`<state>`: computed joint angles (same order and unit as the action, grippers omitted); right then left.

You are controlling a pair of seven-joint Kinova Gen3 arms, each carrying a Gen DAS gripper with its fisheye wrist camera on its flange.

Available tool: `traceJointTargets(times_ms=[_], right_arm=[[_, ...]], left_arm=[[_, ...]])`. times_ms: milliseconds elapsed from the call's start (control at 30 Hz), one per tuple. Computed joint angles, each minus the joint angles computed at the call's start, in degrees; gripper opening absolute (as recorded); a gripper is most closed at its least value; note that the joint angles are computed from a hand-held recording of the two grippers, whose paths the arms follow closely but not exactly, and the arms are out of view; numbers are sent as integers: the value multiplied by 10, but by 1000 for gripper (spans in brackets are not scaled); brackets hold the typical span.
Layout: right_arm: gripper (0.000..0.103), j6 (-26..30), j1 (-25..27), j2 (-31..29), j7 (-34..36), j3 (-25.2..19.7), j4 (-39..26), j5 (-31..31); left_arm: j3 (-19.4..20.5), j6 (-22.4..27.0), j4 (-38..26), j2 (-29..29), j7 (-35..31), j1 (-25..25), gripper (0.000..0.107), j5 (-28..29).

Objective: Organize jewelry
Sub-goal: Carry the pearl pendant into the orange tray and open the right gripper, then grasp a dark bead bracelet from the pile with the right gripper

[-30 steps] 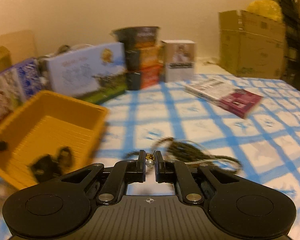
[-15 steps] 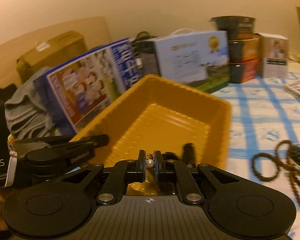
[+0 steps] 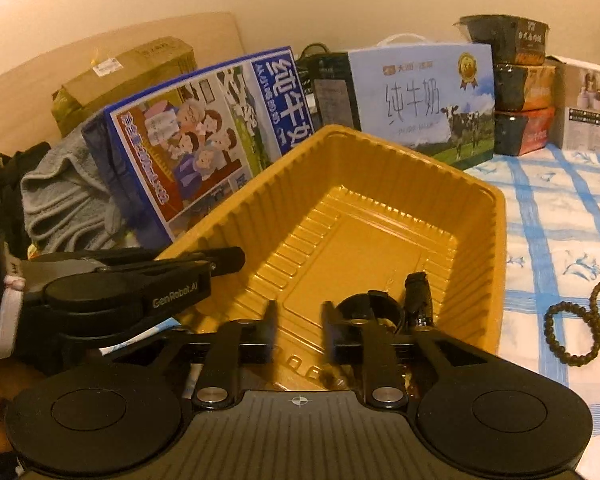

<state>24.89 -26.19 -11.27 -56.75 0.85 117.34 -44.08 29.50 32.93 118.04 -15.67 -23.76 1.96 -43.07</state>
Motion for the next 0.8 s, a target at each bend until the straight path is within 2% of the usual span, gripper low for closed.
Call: traceJointTargets(times_ms=[33, 100, 267, 467, 667, 733, 800], right_arm=[[42, -5, 1, -7, -2, 0, 5, -3], [43, -6, 3, -18, -12, 4, 9, 1], [45, 0, 36, -38, -91, -9, 11, 68], [45, 4, 52, -69, -153, 10, 30, 120], [48, 38, 106, -101, -235, 28, 55, 184], [52, 44, 121, -114, -250, 39, 68, 200], [55, 49, 158, -124, -282, 24, 76, 235]], left_arm=[[-1, 1, -1, 0, -1, 1, 4, 1], [-2, 1, -1, 1, -1, 2, 4, 2], [-3, 2, -1, 2, 1, 3, 4, -1], [-5, 4, -2, 3, 1, 6, 4, -3], [-6, 8, -4, 6, 4, 9, 4, -7], [-8, 8, -4, 6, 3, 12, 4, -7], [-8, 11, -5, 7, 4, 13, 4, -9]])
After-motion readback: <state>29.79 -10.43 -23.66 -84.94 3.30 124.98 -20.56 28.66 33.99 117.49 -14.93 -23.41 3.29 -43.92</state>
